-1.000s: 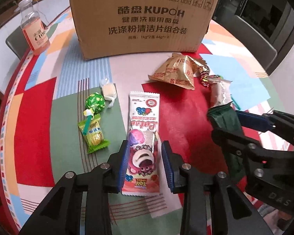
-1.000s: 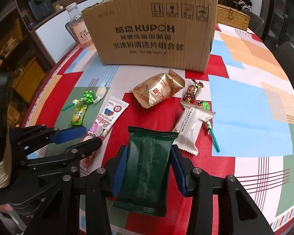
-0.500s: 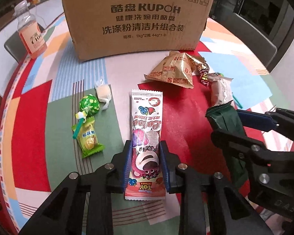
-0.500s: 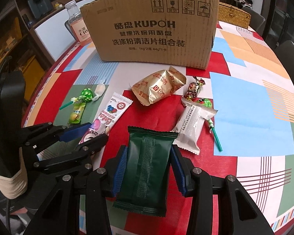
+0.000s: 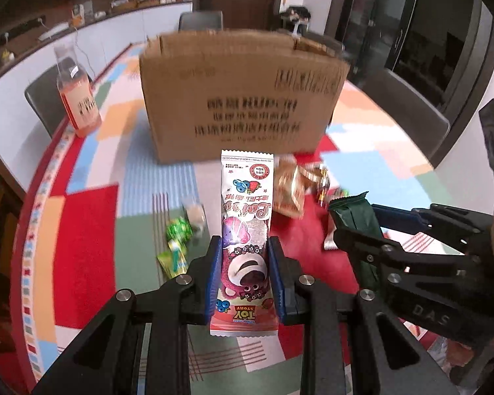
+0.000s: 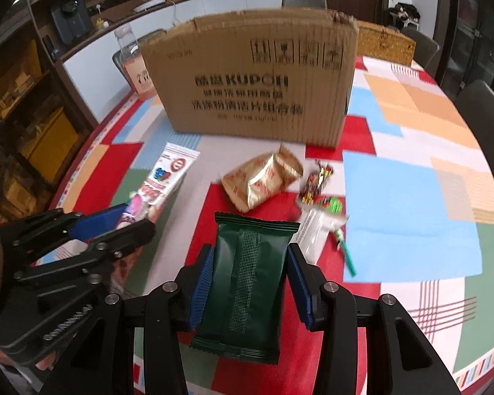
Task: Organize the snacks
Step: 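Carry both held packets over the open cardboard box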
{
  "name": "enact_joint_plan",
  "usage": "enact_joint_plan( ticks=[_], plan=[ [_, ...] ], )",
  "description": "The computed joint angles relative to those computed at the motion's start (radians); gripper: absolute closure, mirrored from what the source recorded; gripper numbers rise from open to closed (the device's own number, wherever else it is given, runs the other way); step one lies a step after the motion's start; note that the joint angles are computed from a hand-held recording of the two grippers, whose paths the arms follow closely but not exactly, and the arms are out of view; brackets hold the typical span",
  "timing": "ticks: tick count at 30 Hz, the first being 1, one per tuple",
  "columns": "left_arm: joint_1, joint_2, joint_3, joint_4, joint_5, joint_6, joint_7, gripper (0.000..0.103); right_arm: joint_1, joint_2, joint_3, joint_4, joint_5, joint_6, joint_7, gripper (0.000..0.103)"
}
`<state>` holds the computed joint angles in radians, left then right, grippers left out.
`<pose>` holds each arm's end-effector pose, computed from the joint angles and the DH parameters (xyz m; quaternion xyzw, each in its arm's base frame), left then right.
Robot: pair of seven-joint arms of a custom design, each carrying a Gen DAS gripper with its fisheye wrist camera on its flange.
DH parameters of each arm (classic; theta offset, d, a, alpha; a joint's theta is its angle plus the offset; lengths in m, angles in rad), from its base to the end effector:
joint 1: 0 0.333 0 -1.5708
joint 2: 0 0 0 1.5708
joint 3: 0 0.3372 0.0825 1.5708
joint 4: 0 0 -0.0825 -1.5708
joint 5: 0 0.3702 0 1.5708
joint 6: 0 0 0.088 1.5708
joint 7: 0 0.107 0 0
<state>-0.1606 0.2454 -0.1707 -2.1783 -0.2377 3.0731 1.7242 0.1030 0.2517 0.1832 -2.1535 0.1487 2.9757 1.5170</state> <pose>0.5756 -0.1725 0.3832 -0.5866 0.7428 -0.2838 0.1536 0.5845 0.1556 0.3790 -0.7361 0.6134 -0.1325 0.2536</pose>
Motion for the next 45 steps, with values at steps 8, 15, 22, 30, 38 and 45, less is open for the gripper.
enact_joint_plan(
  ticks=[8, 15, 22, 30, 38, 45],
  plan=[
    [-0.035, -0.019, 0.049, 0.036, 0.044, 0.070, -0.028, 0.076, -0.008, -0.001, 0.001, 0.049, -0.025, 0.080, 0.013, 0.058],
    [-0.076, -0.007, 0.110, 0.107, 0.097, 0.112, -0.059, 0.076, 0.005, 0.011, -0.029, 0.119, -0.114, 0.145, 0.090, 0.058],
    [-0.132, 0.034, 0.189, 0.209, 0.136, 0.107, -0.095, 0.076, -0.012, 0.063, -0.024, 0.239, -0.180, 0.151, 0.146, 0.058],
    [-0.144, 0.134, 0.237, 0.395, 0.180, 0.048, -0.143, 0.076, 0.001, 0.160, -0.050, 0.426, -0.234, 0.096, 0.185, 0.058],
    [-0.101, 0.257, 0.208, 0.595, 0.213, -0.054, -0.156, 0.076, 0.011, 0.282, -0.071, 0.633, -0.246, 0.013, 0.203, 0.058],
    [-0.076, 0.382, 0.184, 0.792, 0.239, -0.184, -0.174, 0.076, 0.019, 0.390, -0.081, 0.797, -0.242, -0.074, 0.192, 0.058]
  ],
)
